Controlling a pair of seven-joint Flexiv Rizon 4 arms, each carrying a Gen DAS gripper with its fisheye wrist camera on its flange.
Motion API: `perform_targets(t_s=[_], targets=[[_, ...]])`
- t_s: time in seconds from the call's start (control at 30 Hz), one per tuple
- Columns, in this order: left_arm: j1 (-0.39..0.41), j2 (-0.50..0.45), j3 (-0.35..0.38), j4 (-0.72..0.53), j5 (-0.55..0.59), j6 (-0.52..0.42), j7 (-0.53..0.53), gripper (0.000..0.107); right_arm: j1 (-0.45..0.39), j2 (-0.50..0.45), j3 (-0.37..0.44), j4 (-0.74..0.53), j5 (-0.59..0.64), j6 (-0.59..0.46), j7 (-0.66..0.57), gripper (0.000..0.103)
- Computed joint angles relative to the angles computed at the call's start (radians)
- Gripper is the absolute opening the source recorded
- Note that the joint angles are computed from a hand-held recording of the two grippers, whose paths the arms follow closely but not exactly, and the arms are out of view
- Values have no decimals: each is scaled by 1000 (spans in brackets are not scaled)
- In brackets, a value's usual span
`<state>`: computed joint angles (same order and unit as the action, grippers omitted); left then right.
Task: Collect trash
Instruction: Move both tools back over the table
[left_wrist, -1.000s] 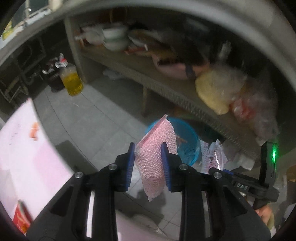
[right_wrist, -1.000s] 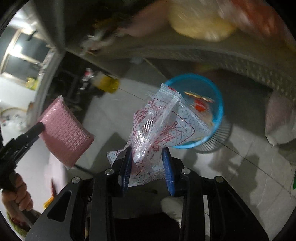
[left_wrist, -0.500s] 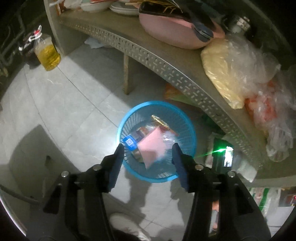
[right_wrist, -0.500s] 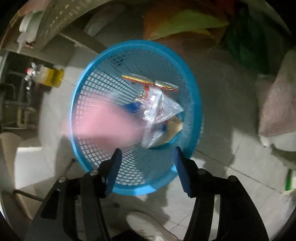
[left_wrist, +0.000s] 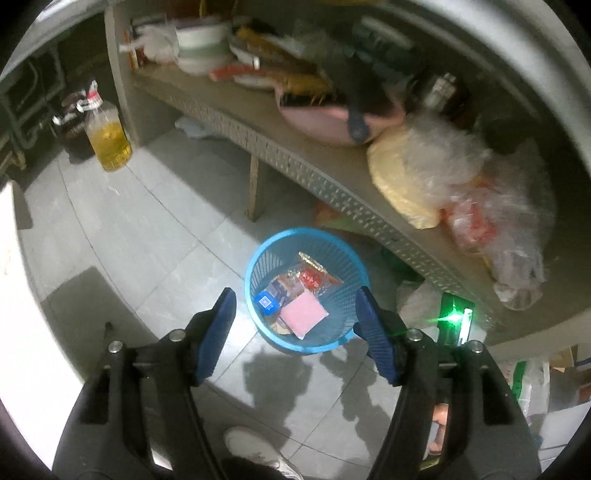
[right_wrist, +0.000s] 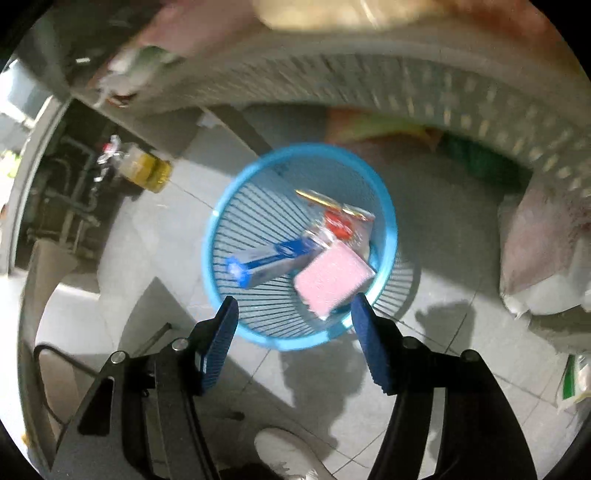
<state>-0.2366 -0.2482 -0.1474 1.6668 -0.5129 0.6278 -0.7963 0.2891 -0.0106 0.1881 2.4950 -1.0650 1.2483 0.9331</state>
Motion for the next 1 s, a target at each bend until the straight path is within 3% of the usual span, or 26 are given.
perform_targets(t_s=[0.2,0.33,0.6,0.73,0.87,1.0], targets=[[55,213,73,186,-190,18,203,73,124,108,131,-120,145,-276,-162,72],[93,346,168,294,-273,14,289,83,176,128,166,-191,130,-349,-202,79],[228,510,334,462,-311,-9,287,84,235,68,161,-357,103,-308,-345,79],[292,562,394,522,-347,19,314,84,279,-19,139,-483,120,-282,-477,79],[345,589,440,552,-394,74,406,84,337,-119,107,-616,130,-239,-596,79],[388,583,463,557,-409,104,455,84,402,-261,88,-788,228,-164,-784,79]])
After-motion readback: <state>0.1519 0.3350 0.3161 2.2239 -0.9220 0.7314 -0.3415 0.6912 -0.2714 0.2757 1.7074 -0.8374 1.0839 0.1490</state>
